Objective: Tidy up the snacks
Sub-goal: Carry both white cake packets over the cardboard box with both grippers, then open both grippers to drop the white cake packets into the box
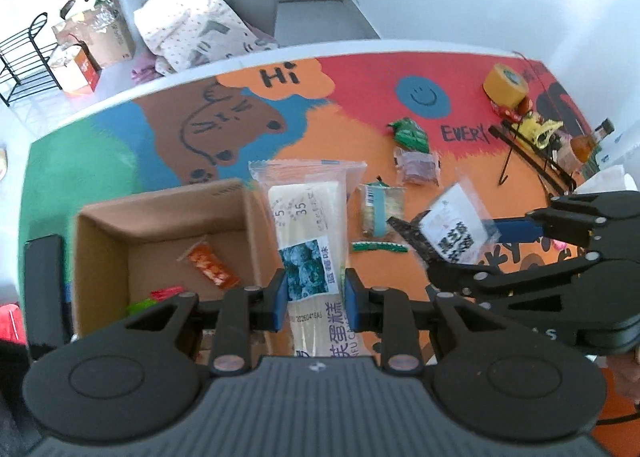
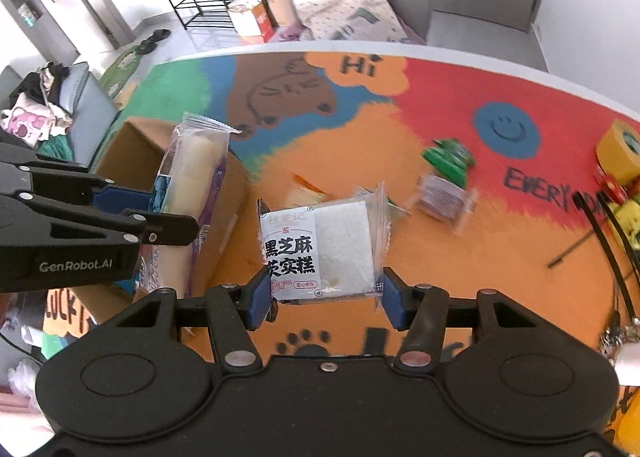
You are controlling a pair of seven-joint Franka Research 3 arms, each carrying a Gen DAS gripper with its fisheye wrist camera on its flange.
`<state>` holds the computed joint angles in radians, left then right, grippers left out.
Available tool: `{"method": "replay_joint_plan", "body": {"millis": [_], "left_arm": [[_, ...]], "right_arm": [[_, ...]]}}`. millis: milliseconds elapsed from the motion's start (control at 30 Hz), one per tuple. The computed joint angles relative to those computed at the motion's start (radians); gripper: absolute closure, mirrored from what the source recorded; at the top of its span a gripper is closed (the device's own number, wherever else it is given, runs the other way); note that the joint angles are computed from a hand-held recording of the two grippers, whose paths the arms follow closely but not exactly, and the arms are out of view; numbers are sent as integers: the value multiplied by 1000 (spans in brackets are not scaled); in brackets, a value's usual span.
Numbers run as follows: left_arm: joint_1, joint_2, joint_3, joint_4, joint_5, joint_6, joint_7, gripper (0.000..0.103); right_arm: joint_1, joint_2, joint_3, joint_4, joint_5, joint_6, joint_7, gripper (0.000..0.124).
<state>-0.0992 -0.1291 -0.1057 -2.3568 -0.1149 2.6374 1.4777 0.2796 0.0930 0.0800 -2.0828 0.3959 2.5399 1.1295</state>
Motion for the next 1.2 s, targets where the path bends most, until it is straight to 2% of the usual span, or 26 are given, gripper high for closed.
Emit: {"method": "replay_joint_plan", "body": {"millis": [233,367,667,833,900,1033,1100,1200], "left_arm": [[2,-76,35,-37,-55,7,47,76],[20,-105,44,-57,-16,11,34,76],[97,-73,66,-90,99,44,-43,75],[121,-70,97,-110,51,65,-20,71],[125,-75,105,-119,33,68,-2,69],[130,-104,115,-154,12,78,25,57],[140,-119,112,-172,27,82,14,52],[131,-138,133,-197,-3,94,38,45]], "right_arm": [[28,14,17,36,-2,4,13,71],[41,17,26,49,6,6,15,71],[79,71,49,106,9,0,22,71],[100,95,58,130,-1,-4,33,70],[107,105,63,140,0,-6,37,70],[115,129,78,161,37,8,23,70],[118,133,84,161,51,19,4,59],[124,125,87,145,61,40,-15,57]]}}
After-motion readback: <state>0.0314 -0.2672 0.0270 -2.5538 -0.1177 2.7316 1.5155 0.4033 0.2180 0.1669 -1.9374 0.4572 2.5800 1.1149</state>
